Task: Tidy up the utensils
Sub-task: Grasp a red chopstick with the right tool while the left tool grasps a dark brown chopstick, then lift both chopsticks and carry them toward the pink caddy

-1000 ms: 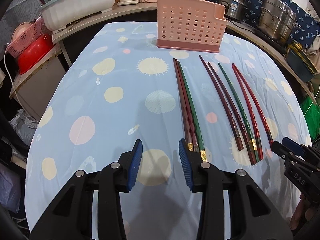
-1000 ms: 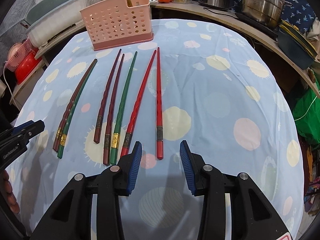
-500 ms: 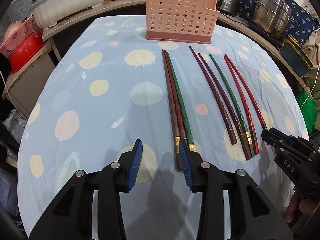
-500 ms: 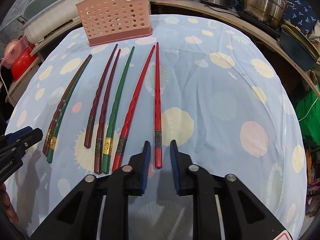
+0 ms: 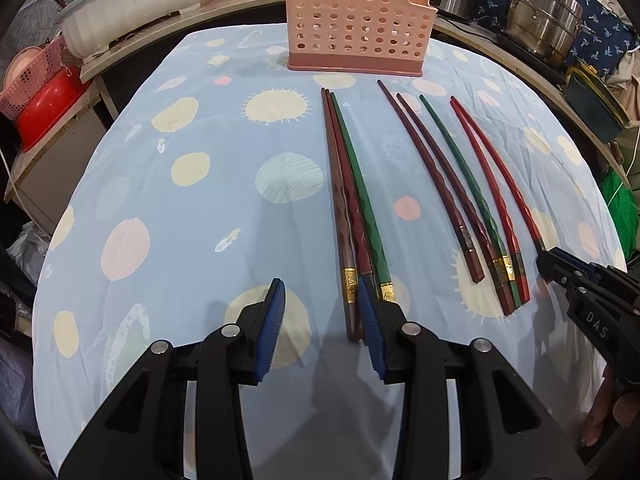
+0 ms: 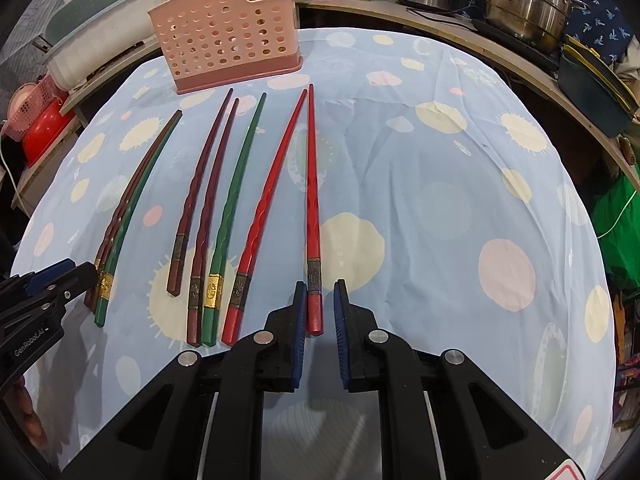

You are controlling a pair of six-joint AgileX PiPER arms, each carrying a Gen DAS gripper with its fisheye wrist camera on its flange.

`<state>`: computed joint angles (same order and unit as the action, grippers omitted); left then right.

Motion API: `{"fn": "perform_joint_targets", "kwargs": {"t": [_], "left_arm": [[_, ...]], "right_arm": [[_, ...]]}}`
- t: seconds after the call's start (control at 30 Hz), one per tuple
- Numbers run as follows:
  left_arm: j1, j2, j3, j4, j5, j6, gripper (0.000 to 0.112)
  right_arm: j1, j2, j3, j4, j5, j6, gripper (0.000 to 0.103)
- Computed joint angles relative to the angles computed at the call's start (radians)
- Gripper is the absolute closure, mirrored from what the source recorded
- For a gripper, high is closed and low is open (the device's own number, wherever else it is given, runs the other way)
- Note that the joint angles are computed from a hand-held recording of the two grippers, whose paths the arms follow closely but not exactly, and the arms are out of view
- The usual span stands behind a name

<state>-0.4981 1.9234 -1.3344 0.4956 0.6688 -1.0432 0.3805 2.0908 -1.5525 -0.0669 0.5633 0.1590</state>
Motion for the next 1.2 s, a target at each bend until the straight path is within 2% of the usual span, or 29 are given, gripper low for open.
{"fn": "perform_joint_targets", "kwargs": {"t": [0.3, 0.37, 0.43, 0.53, 0.87, 1.2], "left_arm": [[-0.005, 0.016, -0.009, 0.008, 0.010, 0.003, 0.077], [0.000, 0.011, -0.004, 0.005, 0.007, 0.002, 0.082], [0.007, 0.004, 0.005, 0.000, 0.002, 0.006, 0.094], [0.019, -0.005, 0.016, -0.014, -0.010, 0.018, 0.105], [0.016, -0.035, 0.032, -0.007, -0.010, 0.003, 0.105], [-0.007, -0.117, 0.020, 0.064, 0.058, -0.055, 0.105]], "right_arm": [[-0.001, 0.001, 0.001, 0.001, -0.002, 0.000, 0.091], [0.000, 0.000, 0.002, 0.004, -0.003, -0.002, 0.091], [0.001, 0.001, 0.000, -0.003, -0.002, 0.004, 0.094], [-0.001, -0.003, 0.006, 0.004, -0.004, -0.003, 0.096], [-0.003, -0.048, 0.061, 0.011, -0.013, -0.013, 0.096], [-0.013, -0.177, 0.139, 0.028, -0.050, -0.031, 0.096]]}}
